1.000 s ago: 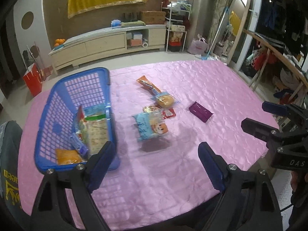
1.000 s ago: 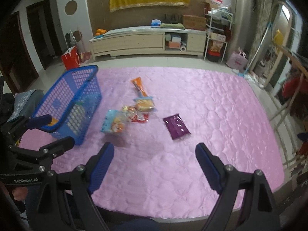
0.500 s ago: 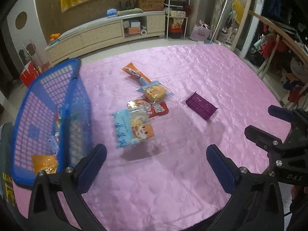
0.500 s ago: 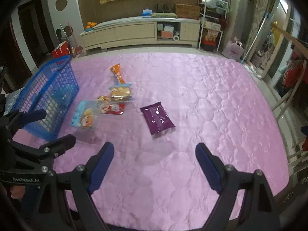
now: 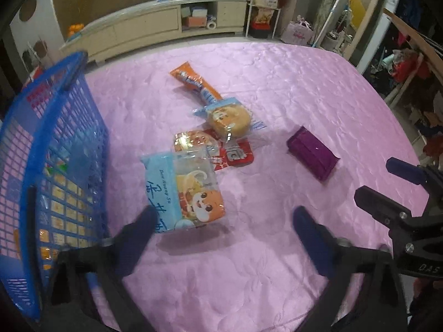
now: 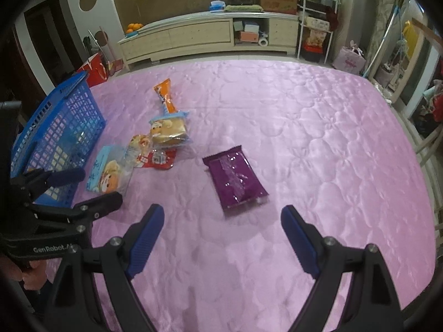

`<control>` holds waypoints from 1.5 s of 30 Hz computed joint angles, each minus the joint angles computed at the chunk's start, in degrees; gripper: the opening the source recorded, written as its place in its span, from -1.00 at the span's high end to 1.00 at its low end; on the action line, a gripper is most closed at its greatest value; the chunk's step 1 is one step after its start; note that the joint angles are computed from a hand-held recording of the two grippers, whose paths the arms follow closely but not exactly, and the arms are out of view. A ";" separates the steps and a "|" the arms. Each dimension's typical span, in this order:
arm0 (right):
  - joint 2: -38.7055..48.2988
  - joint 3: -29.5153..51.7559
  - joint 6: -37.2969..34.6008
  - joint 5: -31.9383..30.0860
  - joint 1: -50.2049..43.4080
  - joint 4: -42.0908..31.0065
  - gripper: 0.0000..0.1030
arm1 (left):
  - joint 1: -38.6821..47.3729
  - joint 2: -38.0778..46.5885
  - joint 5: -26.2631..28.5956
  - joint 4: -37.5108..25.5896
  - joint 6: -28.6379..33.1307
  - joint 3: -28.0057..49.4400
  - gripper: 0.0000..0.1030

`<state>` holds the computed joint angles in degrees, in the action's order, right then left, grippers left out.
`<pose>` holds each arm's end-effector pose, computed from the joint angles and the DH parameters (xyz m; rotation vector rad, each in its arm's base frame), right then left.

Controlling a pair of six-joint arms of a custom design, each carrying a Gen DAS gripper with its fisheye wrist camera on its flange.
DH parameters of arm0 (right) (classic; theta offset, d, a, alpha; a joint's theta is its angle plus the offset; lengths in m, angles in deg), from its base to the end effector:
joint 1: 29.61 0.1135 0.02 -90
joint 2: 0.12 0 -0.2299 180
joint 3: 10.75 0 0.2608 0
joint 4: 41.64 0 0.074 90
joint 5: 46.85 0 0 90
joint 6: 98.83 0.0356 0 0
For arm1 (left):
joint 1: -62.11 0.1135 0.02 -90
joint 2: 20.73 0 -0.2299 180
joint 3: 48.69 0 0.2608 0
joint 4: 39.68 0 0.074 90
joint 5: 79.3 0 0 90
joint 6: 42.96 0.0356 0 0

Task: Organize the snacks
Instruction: 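Grasp the blue-white pastry bag with the left gripper while the right grasps the round cake packet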

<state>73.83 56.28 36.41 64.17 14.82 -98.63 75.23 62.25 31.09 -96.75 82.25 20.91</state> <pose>0.1964 0.1746 0.2067 0.1284 2.5639 0.0816 0.2770 0.0518 0.1801 0.5943 2.6116 -0.2504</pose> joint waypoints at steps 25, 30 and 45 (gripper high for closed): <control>9.13 5.20 -6.80 -6.53 -5.25 4.54 -0.73 | 1.50 16.40 -1.09 1.23 -3.13 9.97 -0.27; 11.59 7.99 -10.13 -8.99 -6.77 5.35 -0.73 | 1.71 13.53 -0.82 1.71 -3.02 7.92 -0.23; 27.15 23.60 -20.38 -13.78 -11.18 5.27 -0.92 | 2.86 13.83 1.72 3.37 -6.91 9.68 -0.23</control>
